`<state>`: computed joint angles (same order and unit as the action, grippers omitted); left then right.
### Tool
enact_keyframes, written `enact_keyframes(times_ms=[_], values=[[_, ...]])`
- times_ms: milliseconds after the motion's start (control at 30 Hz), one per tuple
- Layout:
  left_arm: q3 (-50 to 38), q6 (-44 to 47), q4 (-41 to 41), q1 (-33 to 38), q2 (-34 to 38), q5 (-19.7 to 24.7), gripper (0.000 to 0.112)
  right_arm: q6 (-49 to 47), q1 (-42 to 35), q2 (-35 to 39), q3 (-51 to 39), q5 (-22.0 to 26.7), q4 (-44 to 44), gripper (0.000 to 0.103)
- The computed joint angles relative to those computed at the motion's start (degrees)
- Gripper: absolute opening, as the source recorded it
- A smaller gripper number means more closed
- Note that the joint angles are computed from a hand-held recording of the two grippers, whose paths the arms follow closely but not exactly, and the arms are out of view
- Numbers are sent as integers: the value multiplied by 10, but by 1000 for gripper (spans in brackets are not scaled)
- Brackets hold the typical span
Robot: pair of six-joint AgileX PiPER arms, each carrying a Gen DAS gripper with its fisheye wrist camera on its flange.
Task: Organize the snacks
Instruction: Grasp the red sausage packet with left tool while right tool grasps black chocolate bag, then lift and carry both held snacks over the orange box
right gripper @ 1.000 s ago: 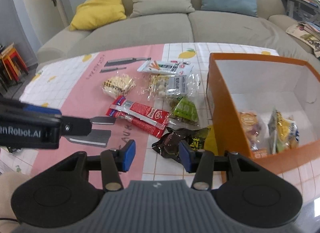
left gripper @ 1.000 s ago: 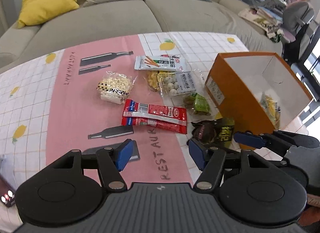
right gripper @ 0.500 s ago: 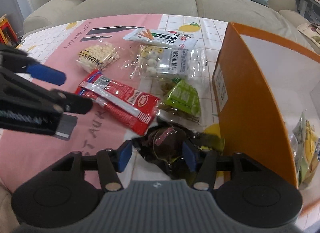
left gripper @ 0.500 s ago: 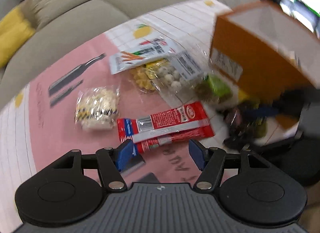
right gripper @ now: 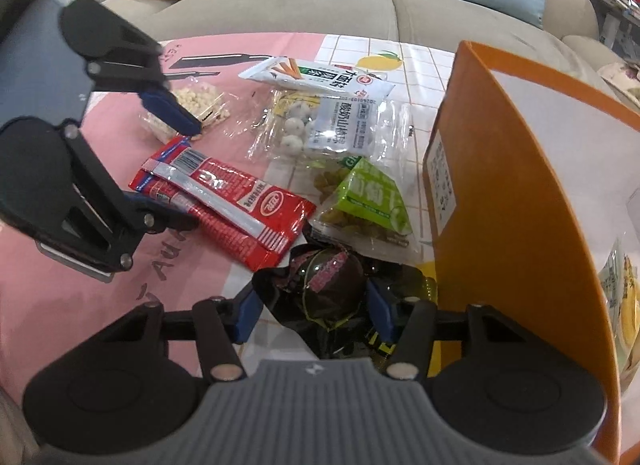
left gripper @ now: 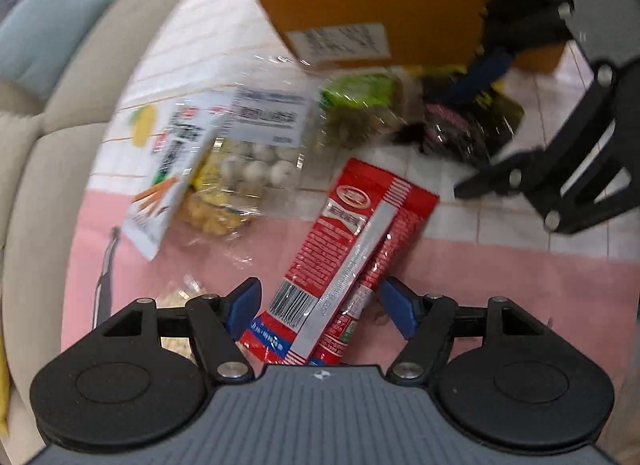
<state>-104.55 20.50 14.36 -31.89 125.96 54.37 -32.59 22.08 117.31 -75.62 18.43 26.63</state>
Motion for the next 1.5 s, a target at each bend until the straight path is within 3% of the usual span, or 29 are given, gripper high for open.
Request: enact_keyframes(times_ms=[33, 133, 200, 333, 467, 600, 1000, 1233, 1500], values=[[-17, 17, -9, 4, 10, 8, 88, -4, -2, 0, 0, 1, 8, 55], [-89, 40, -53, 20, 46, 57, 89, -3, 0, 0, 3, -4, 9, 55], [-137, 25, -84, 31, 69, 94, 85, -9, 0, -1, 5, -7, 15, 55], [-137, -24, -96, 32, 68, 97, 75, -28, -3, -1, 7, -6, 39, 55], [-119, -117, -79, 22, 57, 102, 66, -36, -4, -2, 11, -12, 46, 53], [-113, -268, -59, 6, 51, 125, 59, -33, -3, -6, 17, -18, 43, 47], [78, -659, -39, -38, -86, 40, 46, -36, -22, -47, 36, 32, 88, 43], [49, -780, 14, -89, -129, 96, 43, -88, -28, -109, 81, 45, 143, 43], [69, -874, 63, -138, -168, 88, 39, -143, -44, -194, 139, 48, 205, 42]])
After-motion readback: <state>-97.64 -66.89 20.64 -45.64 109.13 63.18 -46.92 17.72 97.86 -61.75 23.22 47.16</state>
